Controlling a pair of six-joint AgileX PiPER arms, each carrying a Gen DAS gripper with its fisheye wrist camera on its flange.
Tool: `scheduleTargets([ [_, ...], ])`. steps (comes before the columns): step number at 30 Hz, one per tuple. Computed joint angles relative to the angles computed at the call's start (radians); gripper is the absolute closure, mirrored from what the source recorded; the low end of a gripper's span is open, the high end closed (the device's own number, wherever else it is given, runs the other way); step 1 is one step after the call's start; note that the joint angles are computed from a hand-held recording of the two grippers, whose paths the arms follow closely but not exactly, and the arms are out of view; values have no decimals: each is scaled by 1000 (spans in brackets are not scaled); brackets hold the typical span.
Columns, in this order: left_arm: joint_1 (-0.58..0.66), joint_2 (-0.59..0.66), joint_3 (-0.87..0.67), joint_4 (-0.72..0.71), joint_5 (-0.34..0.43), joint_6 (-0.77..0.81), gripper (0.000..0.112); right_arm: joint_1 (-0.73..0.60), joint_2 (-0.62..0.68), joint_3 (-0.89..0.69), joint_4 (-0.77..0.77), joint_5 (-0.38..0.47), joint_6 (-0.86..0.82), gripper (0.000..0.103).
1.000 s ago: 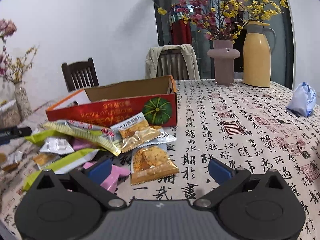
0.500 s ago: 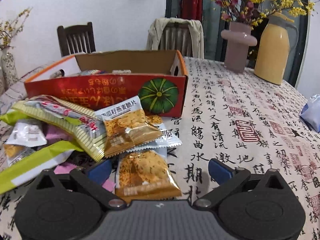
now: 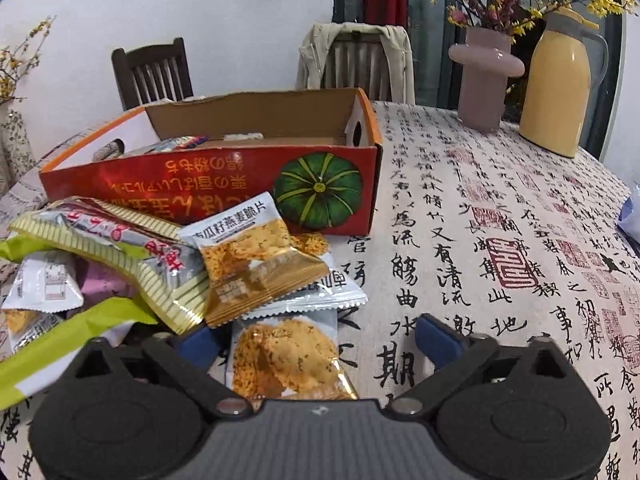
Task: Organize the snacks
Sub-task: 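Grasp another pumpkin-seed oat crisp packet with the right gripper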
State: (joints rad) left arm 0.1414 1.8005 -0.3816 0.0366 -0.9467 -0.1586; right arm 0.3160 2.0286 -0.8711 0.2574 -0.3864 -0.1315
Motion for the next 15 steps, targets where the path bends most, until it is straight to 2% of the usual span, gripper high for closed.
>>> scheduleTargets([
  [2, 1, 1, 0, 3, -1, -1, 9, 4, -14, 32, -46, -36, 34, 53],
  [7, 1, 1, 0, 1, -1, -2, 9, 25, -40, 77, -9, -78, -5, 59],
  [15, 0, 0, 1, -1, -2, 0, 9, -14, -137, 221, -175, -247, 224, 61],
])
